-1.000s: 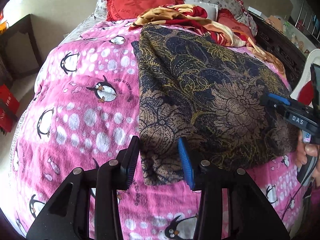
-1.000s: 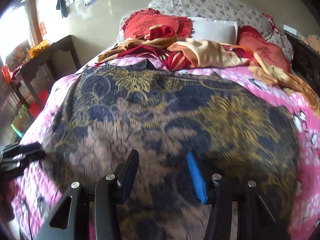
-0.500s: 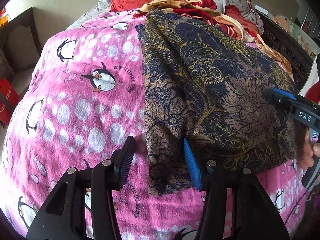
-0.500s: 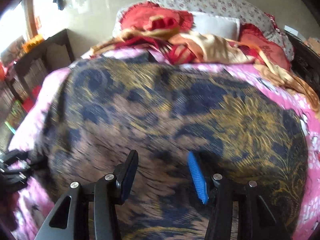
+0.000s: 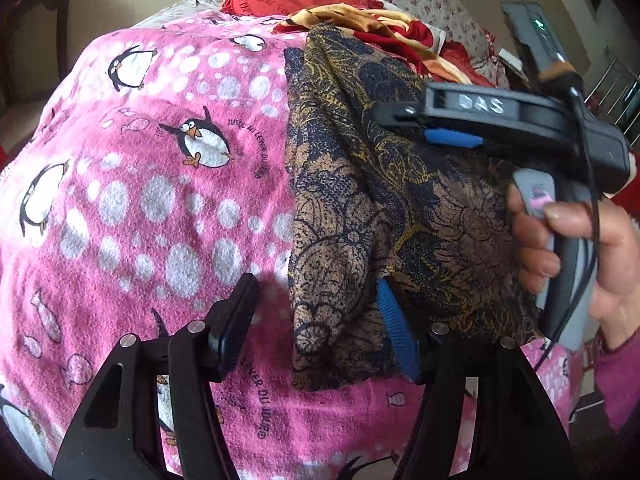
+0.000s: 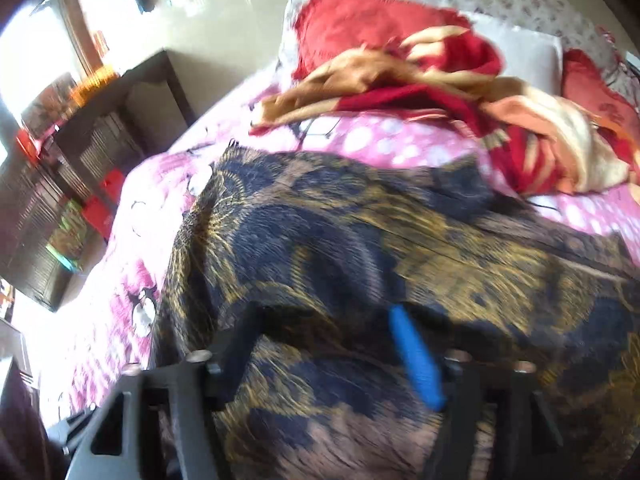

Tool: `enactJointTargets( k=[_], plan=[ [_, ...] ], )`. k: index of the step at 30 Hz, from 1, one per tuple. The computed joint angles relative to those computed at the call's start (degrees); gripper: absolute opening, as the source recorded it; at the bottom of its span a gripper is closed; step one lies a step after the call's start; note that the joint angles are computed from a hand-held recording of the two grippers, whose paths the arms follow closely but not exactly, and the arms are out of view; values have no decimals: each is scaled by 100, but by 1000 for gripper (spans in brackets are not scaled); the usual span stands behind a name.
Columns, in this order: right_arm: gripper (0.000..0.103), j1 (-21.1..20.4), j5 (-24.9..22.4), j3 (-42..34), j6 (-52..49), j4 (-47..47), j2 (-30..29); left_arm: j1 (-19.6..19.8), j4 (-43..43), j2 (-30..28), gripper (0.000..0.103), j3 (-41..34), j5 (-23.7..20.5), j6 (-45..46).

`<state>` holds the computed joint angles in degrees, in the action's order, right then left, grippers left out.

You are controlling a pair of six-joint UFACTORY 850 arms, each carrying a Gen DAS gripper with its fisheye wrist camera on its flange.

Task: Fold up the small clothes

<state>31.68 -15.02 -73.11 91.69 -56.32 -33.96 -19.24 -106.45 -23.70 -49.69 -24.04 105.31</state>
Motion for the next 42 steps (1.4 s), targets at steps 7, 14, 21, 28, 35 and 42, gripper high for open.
enactJointTargets(
  k=[7,14,21,28,35,42],
  plan=[
    [73,337,-990,-1485,-2073,1010,-731,197,-268,-35,62,114,-557,163],
    [91,492,-2704,-3333,-3659,2047,-1999,298,-384,36,66,284,-763,443],
    [35,370,-2219,-2584,-3267,1653,-1492,291,-253,54,72,227,-788,139],
    [19,13,-668,-1333,-3649,2794,-533,165,-58,-24,72,-95,-676,-530],
    [17,47,-426,-1128,-3619,2815,-379,-4,172,-95,24,-305,-728,-732],
    [14,-13,-161,-823,-3470,2658,-56,-143,-179,340,14,-39,-751,-249]
  ],
)
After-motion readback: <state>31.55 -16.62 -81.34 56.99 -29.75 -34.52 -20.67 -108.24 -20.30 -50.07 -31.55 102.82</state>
